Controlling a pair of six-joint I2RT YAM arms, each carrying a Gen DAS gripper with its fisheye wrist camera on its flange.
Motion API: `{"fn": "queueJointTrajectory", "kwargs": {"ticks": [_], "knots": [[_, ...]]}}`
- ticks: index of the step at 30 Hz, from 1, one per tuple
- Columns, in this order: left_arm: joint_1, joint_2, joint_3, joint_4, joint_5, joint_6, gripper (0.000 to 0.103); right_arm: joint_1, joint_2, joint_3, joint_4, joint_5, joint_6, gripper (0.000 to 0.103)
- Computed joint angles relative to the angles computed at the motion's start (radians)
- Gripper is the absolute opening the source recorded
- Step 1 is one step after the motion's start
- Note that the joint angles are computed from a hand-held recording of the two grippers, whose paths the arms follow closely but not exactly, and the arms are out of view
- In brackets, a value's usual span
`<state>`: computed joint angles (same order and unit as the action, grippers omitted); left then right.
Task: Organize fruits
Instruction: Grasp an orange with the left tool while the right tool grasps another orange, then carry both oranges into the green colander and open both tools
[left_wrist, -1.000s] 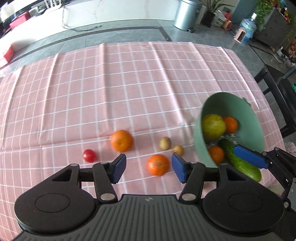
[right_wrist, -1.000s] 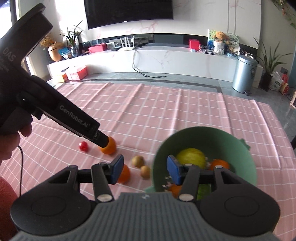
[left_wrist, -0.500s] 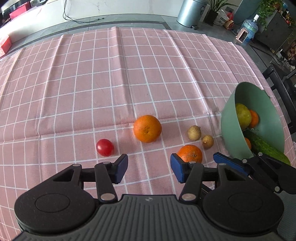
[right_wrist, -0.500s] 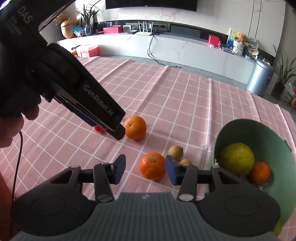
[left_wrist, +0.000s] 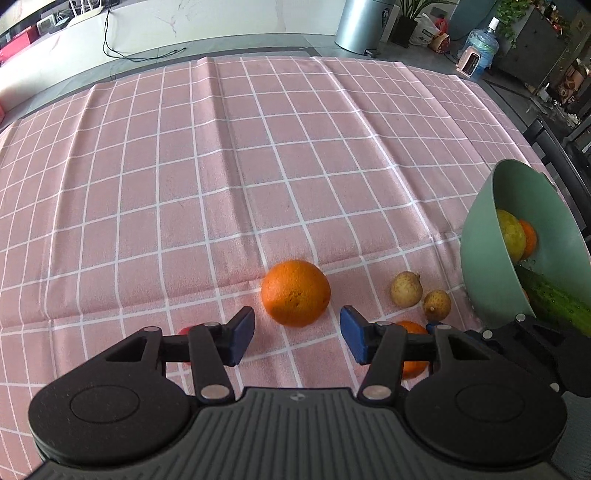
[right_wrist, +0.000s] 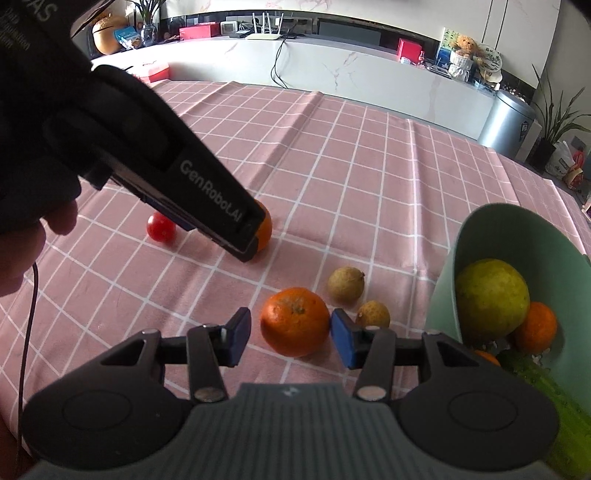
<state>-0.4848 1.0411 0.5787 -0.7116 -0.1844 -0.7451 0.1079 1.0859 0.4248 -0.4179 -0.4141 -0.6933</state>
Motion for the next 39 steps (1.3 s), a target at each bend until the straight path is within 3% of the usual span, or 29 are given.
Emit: {"fn": "queueJointTrajectory", "kwargs": {"ticks": [4, 7, 11, 16, 23, 32, 39], "knots": [[0.0, 0.037, -0.004, 0.05, -0.016, 0.02, 0.063, 0.017, 0.017, 0.007, 0.003, 0.019, 0.021, 0.043], [-0.015, 0.069, -0.002, 0.063, -0.042, 0.012, 0.052, 0.013, 0.026, 0.008, 0.005, 0.017, 0.018, 0.041], [-0.01, 0.062, -0.007, 0.066, -0.041, 0.004, 0.05, 0.004, 0.029, 0.009, 0.002, 0.011, 0.004, 0.041], [-0.075, 0.053, 0.026, -0.004, -0.084, -0.036, 0.049, -0.021, 0.023, 0.035, -0.046, -0.015, -0.013, 0.04], [-0.174, 0.004, 0.118, -0.163, -0.148, -0.178, 0.049, -0.096, -0.068, 0.106, -0.214, -0.107, -0.08, 0.039], [-0.343, 0.043, 0.319, -0.334, -0.251, -0.34, 0.049, -0.35, -0.076, 0.274, -0.457, -0.292, -0.292, 0.039], [-0.399, 0.161, 0.453, -0.307, -0.255, -0.346, 0.049, -0.555, 0.145, 0.483, -0.584, -0.387, -0.479, 0.039]]}}
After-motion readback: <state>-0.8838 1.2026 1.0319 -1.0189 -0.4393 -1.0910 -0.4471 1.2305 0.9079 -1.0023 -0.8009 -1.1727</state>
